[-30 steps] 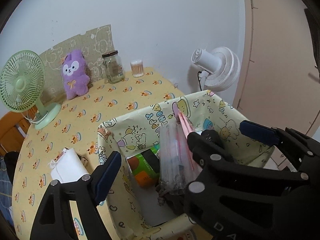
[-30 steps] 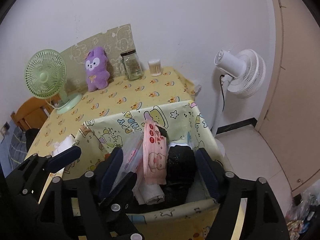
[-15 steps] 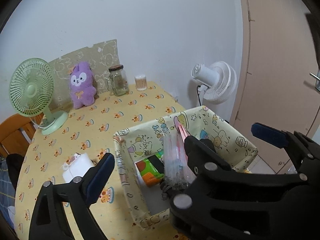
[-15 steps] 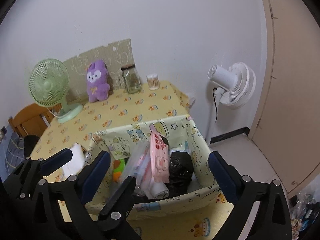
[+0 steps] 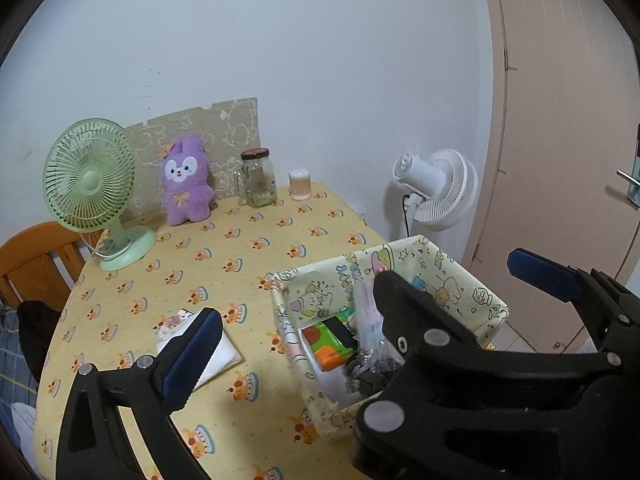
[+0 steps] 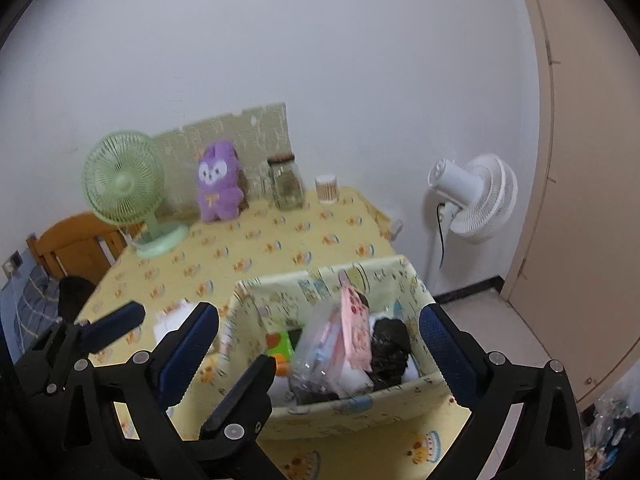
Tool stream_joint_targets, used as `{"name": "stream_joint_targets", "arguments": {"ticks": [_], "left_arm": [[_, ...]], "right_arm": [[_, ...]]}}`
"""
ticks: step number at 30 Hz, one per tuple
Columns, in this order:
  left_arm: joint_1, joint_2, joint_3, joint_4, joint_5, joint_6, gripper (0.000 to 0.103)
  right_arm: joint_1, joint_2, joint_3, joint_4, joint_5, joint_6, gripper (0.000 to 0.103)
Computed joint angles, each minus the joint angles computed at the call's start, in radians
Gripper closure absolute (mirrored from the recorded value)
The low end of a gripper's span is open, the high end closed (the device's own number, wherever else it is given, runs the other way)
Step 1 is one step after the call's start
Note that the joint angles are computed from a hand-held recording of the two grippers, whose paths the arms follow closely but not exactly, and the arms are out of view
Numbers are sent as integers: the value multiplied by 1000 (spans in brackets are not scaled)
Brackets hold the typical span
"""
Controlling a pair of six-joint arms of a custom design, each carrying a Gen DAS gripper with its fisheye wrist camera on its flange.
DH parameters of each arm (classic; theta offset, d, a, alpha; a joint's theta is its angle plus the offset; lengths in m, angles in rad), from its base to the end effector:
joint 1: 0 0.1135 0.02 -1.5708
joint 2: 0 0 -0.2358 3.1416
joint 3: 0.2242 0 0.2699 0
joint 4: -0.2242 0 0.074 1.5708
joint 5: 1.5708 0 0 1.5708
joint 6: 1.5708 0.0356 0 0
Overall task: Organize soft objects
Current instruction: 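Withdraw both tools from the box toward the white cloth on the table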
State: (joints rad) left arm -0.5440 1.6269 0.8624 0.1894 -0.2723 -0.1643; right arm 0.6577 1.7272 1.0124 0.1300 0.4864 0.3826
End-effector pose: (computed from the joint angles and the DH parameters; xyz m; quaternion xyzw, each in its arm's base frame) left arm 0.3092 -0.1758 0.1512 0.1006 0.8671 -0.0522 0.4851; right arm 0.3131 0.2208 0.1610 -0.0043 0.8625 0.0442 0.5040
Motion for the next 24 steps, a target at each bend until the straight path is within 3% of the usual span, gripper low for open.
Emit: {"name": "stream_joint_targets", "arguments": {"ticks": [12,24], "left_arm": [[61,-119,-108,23,27,46,0],[157,-127,-159,55,87,64,0]], "right_arm": [[73,39,90,-84,21,34,0],[119,172,222,-107,26,48,0]]}}
